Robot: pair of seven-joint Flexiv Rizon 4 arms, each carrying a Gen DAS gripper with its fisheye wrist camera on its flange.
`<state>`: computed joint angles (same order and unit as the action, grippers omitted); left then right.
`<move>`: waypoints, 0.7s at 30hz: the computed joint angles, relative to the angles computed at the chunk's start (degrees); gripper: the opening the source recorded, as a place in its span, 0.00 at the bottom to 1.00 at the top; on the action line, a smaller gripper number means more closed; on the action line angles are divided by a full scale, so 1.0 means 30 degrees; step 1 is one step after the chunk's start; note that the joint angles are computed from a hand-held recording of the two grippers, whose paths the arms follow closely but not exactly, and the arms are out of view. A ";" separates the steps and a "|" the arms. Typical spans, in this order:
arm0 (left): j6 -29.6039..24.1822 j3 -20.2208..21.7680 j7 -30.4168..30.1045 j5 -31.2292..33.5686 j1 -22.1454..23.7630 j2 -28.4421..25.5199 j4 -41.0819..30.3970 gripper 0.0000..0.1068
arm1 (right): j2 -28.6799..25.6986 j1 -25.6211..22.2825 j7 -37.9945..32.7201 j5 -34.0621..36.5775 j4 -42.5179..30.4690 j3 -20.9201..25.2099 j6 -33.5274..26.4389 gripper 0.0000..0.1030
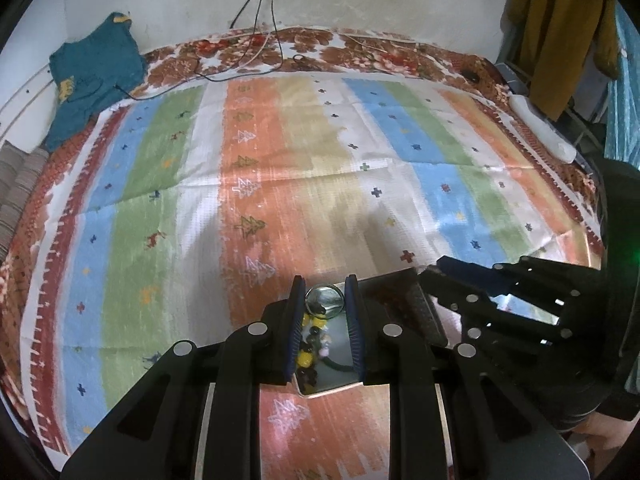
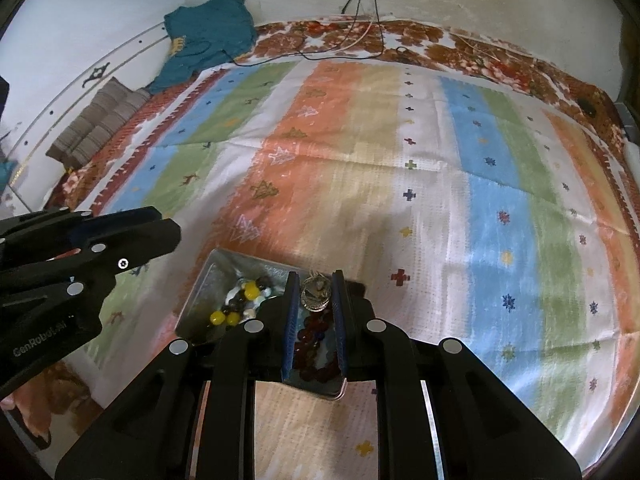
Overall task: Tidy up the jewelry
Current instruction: 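Lift both held rings and carry them over the silver tin, then open both tools to drop the rings into the tin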
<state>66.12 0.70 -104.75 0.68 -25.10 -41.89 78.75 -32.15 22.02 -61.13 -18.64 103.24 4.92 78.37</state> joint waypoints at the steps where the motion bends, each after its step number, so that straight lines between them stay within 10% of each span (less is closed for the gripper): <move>1: 0.0138 0.0084 -0.0100 0.0079 -0.0068 0.0098 0.0113 0.22 | 0.0043 0.0045 0.0017 -0.0026 0.0063 -0.0031 0.0023 0.19; 21: 0.2361 0.0240 -0.0769 0.0722 -0.0237 0.2104 0.3158 0.46 | 0.2339 0.1649 0.3224 -0.2837 0.3415 -0.2691 0.2075 0.53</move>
<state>73.20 1.42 -107.06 2.84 -25.81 -35.58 88.22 -25.13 26.96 -51.46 -27.15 113.49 -3.15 84.60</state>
